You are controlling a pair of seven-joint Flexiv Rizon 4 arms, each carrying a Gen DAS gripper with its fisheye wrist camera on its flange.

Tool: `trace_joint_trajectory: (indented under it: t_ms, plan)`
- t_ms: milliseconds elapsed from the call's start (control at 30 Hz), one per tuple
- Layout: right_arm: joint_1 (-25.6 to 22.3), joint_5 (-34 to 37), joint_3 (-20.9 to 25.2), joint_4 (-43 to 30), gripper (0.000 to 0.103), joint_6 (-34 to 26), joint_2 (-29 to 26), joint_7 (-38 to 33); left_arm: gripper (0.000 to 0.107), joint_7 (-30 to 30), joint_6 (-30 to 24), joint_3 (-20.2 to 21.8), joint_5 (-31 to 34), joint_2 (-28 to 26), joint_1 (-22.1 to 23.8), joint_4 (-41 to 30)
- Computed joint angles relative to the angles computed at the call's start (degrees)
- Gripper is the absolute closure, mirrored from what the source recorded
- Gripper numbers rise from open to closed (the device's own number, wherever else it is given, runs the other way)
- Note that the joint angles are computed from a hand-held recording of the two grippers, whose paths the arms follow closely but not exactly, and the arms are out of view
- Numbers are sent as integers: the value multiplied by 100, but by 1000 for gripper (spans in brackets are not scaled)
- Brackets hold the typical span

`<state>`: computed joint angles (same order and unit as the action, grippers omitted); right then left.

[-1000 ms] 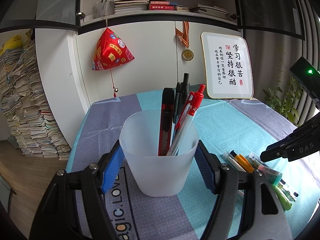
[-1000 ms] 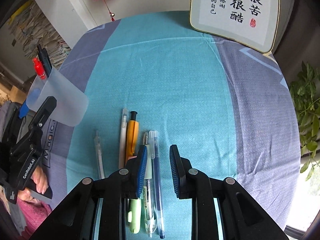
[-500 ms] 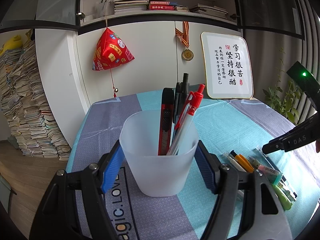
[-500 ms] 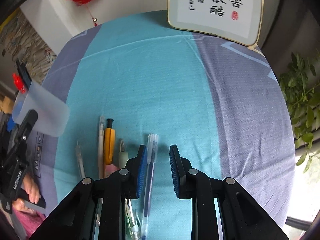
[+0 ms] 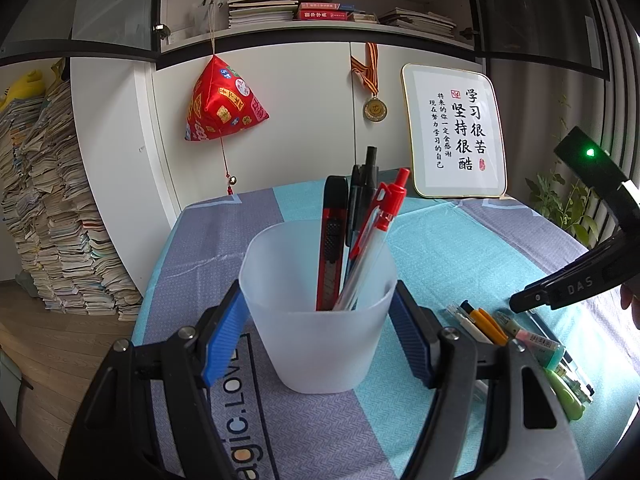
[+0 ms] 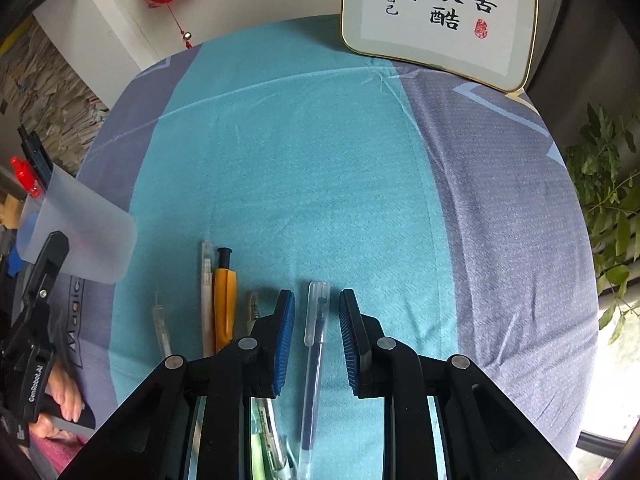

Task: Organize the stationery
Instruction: 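Move the right tool back to the pens and grasp the clear blue-ink pen, then lift the clear blue-ink pen and lower it into the cup with the right tool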

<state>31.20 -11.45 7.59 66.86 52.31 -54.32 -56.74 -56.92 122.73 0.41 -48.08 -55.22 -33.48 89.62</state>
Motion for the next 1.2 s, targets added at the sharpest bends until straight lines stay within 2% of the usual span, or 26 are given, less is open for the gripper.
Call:
trace_joint_trajectory:
  t_ms: [67, 167, 300, 500, 667, 767, 1000, 1200]
  plan:
    - [40, -56, -50, -78, 81, -48, -47, 11, 37, -6, -2, 2, 3, -1, -1, 0]
    - [76, -115, -134, -13, 93, -29, -20, 123, 37, -14, -1, 4, 12, 6, 0, 10]
    - [-18, -35, -57, 132, 93, 181, 59, 107, 37, -23, -5, 7, 16, 6, -2, 10]
    - [2, -167, -169, 916, 93, 932, 592, 268, 37, -31, -6, 12, 20, 7, -3, 13]
    - [134, -529, -402, 1645, 93, 1693, 1130, 547, 37, -35, -9, 12, 30, 8, 2, 14]
    - [197, -752, -487, 1889, 93, 1951, 1328, 688, 37, -40, -10, 13, 40, 9, 5, 16]
    - [385, -1252, -727, 2074, 93, 2575, 1605, 934, 37, -51, -14, 19, 49, 10, 3, 18]
    - [321, -1324, -384, 1602, 93, 2881, 1577, 542, 37, -56, -16, 23, 48, 11, 0, 19]
